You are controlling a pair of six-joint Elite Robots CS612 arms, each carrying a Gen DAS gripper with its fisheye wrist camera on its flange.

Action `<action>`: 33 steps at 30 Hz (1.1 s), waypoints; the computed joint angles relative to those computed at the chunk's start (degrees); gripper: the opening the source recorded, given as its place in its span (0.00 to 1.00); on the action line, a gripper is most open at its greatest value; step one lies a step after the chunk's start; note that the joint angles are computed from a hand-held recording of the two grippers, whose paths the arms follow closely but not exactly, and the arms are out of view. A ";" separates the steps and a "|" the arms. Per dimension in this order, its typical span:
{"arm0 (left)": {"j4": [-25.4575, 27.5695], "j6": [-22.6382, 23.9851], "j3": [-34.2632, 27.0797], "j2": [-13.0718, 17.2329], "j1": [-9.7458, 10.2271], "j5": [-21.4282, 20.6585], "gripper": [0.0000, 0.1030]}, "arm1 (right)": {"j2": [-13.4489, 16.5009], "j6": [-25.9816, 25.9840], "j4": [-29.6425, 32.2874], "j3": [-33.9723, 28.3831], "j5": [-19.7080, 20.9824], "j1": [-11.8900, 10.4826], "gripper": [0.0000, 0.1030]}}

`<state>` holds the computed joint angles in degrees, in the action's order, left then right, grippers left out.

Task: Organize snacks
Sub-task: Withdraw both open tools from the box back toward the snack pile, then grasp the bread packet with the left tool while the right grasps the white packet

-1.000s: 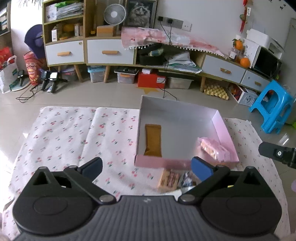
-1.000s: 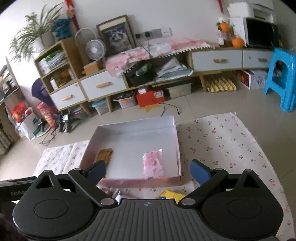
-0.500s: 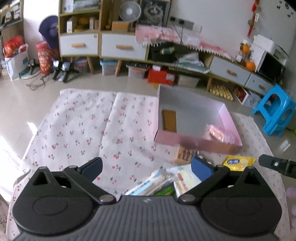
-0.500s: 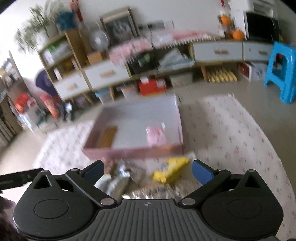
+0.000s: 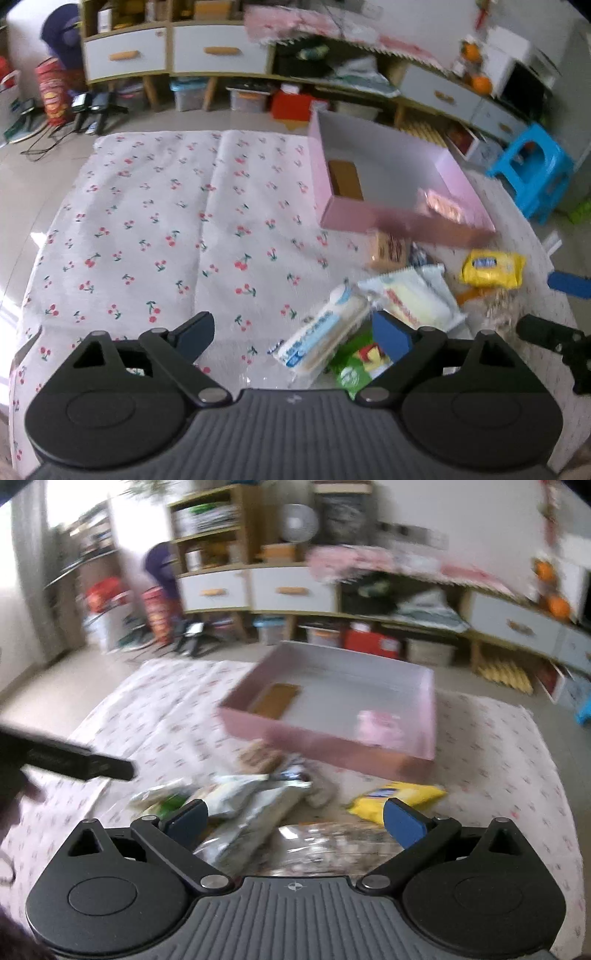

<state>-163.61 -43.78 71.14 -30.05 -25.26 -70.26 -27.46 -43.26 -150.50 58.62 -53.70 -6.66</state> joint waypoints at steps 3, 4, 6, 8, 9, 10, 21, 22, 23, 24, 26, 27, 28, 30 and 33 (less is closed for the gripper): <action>0.46 2.16 -0.06 0.15 0.12 -1.72 0.83 | -0.82 -5.53 1.00 1.85 1.87 0.16 0.99; 0.97 2.85 -0.10 0.14 0.12 -2.07 0.82 | -1.04 -7.27 0.66 2.53 2.15 0.26 0.99; 2.52 4.10 -0.21 0.05 0.11 -2.21 0.77 | -1.32 -10.49 0.11 3.46 1.83 0.57 0.99; 3.94 4.94 -0.17 -0.16 0.15 -2.45 0.73 | -1.41 -12.62 -0.36 3.99 1.03 0.82 0.99; 4.45 5.26 -0.10 -0.25 0.23 -2.67 0.70 | -1.38 -13.59 -0.85 4.18 0.68 0.98 0.98; 4.88 5.58 -0.04 -0.34 0.35 -3.02 0.69 | -1.26 -14.46 -1.30 4.21 0.36 1.11 0.97; 9.84 11.44 -0.76 -0.35 1.13 -8.26 0.45 | 0.98 -21.17 -4.79 2.07 -2.26 2.22 0.76; 10.37 12.23 -1.10 -0.19 1.11 -8.28 0.45 | 1.21 -21.72 -4.47 1.66 -2.54 2.34 0.73; 10.82 13.08 -1.45 0.01 1.06 -8.20 0.44 | 1.34 -22.40 -4.15 1.47 -2.73 2.46 0.69; 11.05 13.80 -1.75 0.20 1.03 -8.03 0.44 | 1.48 -23.08 -3.89 1.29 -2.91 2.58 0.68; 10.77 15.03 -2.13 0.52 0.93 -7.54 0.44 | 1.72 -24.59 -3.84 1.10 -3.18 2.82 0.66; 10.56 15.59 -2.40 0.73 0.89 -7.37 0.43 | 1.87 -25.54 -4.28 1.10 -3.22 2.93 0.66; 10.37 16.05 -2.60 0.90 0.87 -7.24 0.42 | 1.92 -26.33 -4.73 1.24 -3.21 2.99 0.65; 10.51 16.61 -3.06 1.20 0.79 -6.76 0.42 | 2.24 -27.64 -5.54 1.13 -3.41 3.22 0.62; 10.76 16.74 -3.75 1.70 0.64 -5.53 0.40 | 2.83 -28.41 -5.80 0.51 -3.55 3.52 0.58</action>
<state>-152.85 -27.04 67.39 -28.35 -24.62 -75.79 -24.63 -71.67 -156.30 59.13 -57.26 -3.14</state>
